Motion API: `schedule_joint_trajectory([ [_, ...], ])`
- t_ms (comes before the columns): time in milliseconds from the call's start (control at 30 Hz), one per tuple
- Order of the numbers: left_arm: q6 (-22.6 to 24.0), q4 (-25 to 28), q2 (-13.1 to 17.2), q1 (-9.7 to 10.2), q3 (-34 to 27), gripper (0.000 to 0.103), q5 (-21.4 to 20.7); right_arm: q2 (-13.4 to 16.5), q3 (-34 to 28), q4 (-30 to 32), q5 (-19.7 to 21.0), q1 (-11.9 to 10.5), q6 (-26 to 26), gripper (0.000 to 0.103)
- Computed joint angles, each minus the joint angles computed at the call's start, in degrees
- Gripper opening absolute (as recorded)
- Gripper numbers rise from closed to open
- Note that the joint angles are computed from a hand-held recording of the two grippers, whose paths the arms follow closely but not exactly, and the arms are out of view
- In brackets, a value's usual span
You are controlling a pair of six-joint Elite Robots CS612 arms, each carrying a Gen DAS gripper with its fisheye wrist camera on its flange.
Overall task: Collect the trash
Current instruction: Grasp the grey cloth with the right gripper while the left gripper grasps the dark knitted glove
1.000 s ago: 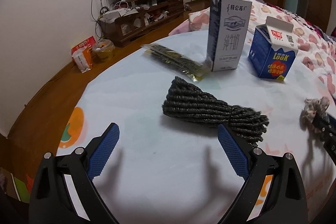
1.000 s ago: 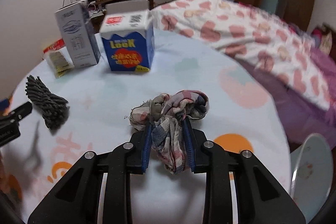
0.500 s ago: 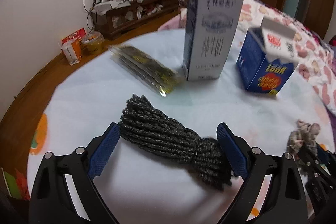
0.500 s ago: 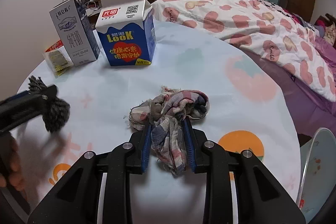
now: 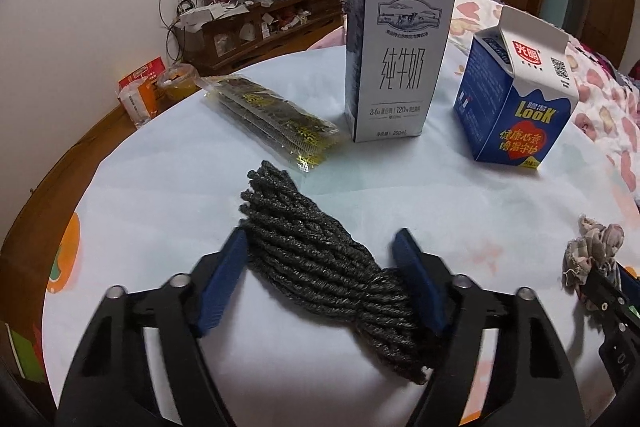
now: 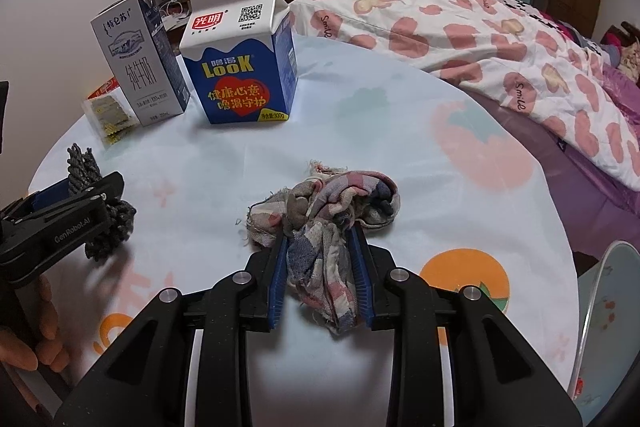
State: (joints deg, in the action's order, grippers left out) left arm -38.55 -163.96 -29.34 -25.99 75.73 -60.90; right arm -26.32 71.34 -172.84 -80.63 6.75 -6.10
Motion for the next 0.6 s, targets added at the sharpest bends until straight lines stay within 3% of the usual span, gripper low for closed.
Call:
schedule_joint_trajectory([
  [100, 2.47, -1.56, -0.06, -0.02, 0.49, 0.040, 0.37, 0.05, -0.08, 0.07, -0.01, 0.03, 0.04, 0.030],
  [200, 3.72, -4.71, -0.98, 0.31, 2.60, 0.034, -2.10, 0.06, -0.09, 0.04, -0.07, 0.05, 0.03, 0.031],
  [467, 5.69, -13.87, -4.62, 0.18, 10.09, 0.031, -8.94, 0.24, -0.04, -1.02, -1.39, 0.37, -0.96, 0.030],
  [600, 5.60, -13.77, -6.05, -0.79, 12.51, 0.031, -8.21, -0.54, 2.26, -6.09, -0.74, 0.56, -2.49, 0.030],
])
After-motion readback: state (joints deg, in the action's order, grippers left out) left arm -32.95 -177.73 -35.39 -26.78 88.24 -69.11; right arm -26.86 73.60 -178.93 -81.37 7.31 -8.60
